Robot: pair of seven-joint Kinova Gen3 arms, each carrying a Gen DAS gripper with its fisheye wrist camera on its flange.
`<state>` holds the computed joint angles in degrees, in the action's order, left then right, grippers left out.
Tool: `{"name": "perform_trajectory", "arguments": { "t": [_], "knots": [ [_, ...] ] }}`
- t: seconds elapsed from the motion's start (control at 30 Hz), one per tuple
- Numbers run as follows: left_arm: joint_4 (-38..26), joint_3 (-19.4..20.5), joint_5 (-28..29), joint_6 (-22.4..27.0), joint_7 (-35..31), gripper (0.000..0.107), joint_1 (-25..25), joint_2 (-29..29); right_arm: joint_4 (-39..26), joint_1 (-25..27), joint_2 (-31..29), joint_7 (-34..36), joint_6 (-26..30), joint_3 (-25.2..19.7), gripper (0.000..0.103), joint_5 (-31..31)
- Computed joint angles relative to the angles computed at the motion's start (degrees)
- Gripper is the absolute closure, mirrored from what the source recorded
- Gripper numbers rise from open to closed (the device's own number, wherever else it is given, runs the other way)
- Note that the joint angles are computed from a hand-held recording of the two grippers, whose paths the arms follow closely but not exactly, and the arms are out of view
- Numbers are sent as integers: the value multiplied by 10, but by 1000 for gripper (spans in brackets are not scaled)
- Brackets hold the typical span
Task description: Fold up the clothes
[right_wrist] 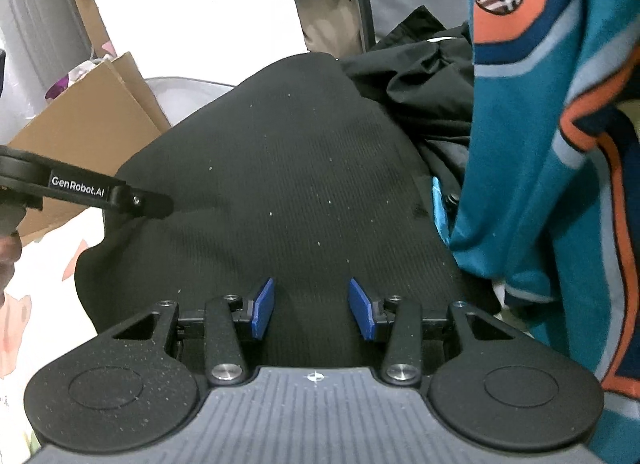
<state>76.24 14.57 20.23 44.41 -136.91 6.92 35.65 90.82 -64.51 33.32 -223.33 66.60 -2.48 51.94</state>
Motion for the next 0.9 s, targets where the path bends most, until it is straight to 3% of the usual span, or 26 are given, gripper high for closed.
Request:
{"name": "perform_trajectory", "arguments": {
  "t": [0.27,0.53,0.67,0.9],
  "knots": [
    [54,0,30,-7,-8,80,-35,-45,-10,-2,-19,65,27,-17,54,-28],
    [106,0,64,-27,-23,77,-52,-76,13,1,-32,46,47,-15,54,-8],
    [127,-19,32,-57,4,76,-18,-78,33,10,-29,33,29,-16,54,15],
    [129,-31,-13,-61,55,76,-5,-68,47,16,-23,9,9,-20,49,-5]
  ]
}}
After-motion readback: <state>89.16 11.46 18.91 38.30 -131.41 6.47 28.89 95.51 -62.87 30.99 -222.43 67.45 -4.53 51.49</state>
